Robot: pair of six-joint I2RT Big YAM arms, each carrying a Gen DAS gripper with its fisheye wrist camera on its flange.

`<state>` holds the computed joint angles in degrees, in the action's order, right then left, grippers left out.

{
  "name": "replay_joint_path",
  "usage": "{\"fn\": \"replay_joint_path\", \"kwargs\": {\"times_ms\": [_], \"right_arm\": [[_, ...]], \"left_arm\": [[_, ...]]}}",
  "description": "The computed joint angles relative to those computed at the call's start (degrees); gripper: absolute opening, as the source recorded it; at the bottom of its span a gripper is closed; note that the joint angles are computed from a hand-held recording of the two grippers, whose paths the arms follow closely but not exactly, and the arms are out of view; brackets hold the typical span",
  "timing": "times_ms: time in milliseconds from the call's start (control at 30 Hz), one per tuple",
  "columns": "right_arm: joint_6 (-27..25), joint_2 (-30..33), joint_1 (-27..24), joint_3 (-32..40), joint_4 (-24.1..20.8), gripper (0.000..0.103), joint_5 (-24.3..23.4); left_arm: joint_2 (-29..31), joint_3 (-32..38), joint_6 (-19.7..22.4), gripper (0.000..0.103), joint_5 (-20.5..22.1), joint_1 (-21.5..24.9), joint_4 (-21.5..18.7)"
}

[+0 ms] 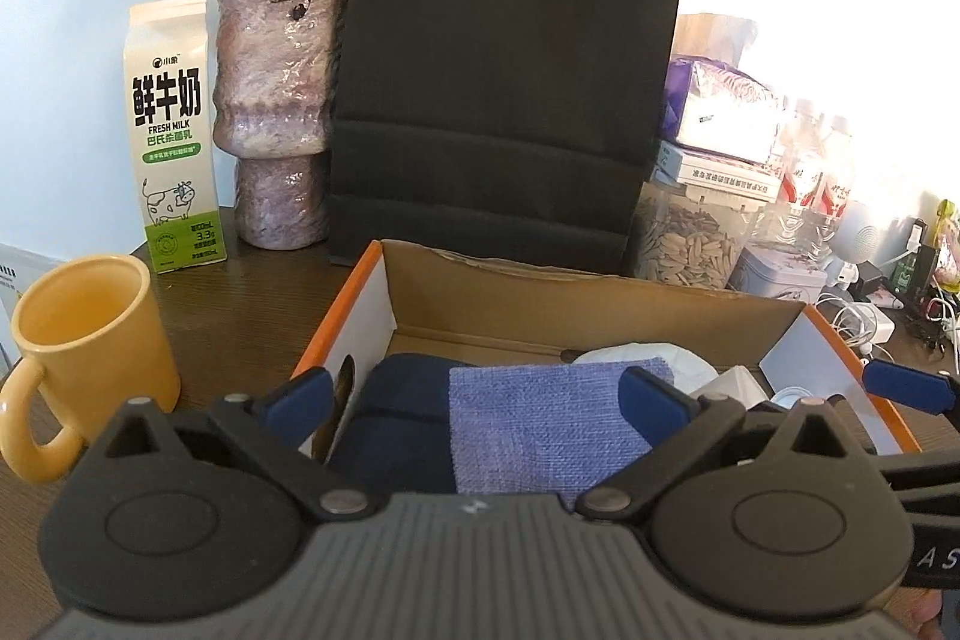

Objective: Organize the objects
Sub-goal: 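Open both grippers to drop the pouch and lid into the box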

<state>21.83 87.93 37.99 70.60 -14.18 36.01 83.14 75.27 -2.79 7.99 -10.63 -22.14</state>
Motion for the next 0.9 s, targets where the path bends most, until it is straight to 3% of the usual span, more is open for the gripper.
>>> {"fn": "replay_joint_path", "kwargs": {"times_ms": [567,900], "right_arm": [[-1.56,-2.22,1.14,-0.62,0.84,0.103,1.73],[-1.60,-5.23,4.00,-0.87,-2.01,0.103,4.87]], "left_arm": [[-3.10,-1.40,0.15,0.103,1.52,0.36,2.48],[-7.79,-2.19,1.39,0.103,0.47,0.52,0.59]]}}
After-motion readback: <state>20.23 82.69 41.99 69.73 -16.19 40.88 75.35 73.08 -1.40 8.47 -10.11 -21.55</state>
